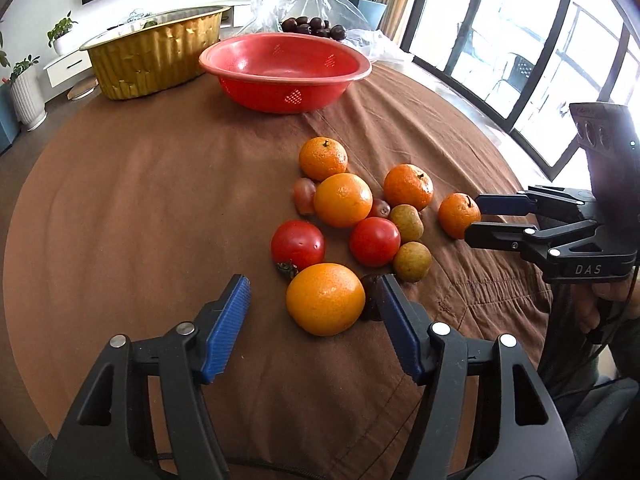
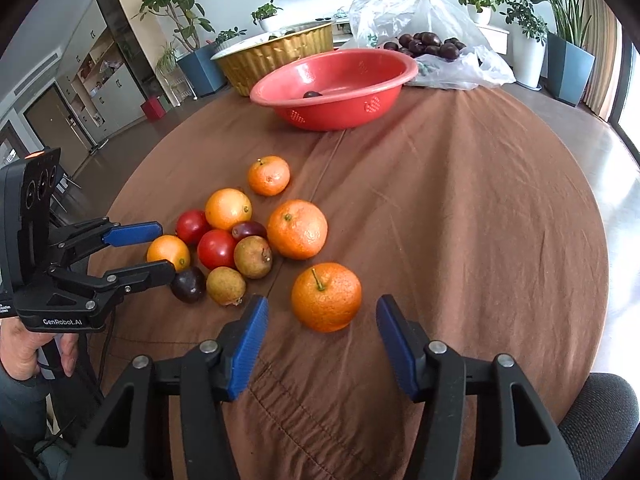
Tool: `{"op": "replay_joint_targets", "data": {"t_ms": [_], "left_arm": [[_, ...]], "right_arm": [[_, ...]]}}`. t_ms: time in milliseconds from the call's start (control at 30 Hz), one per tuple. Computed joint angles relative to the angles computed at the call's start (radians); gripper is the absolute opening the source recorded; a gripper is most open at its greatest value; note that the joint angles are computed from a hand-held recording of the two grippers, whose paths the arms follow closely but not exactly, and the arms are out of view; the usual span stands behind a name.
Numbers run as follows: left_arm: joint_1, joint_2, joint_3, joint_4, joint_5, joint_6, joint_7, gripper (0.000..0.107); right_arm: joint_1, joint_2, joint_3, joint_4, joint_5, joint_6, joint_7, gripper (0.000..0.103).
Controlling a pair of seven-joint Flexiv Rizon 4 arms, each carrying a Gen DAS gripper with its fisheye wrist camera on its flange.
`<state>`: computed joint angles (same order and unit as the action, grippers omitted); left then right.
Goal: Organize fruits
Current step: 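Move both tools back to the fruit pile, then grasp the large orange with the left tool while the right tool grasps a tangerine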
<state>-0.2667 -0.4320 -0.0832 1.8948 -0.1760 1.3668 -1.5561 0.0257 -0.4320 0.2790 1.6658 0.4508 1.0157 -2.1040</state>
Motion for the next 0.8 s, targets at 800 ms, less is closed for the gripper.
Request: {"op": "replay_joint_targets", "data": {"t_ms": [800], "left_arm": [[0.2, 0.006, -0.309, 0.103, -0.598, 0.001, 0.391, 0.041]], "right_arm": [[-0.009, -0.029, -0.007, -0.054, 0.027, -0.081, -0.002, 0.045]]}}
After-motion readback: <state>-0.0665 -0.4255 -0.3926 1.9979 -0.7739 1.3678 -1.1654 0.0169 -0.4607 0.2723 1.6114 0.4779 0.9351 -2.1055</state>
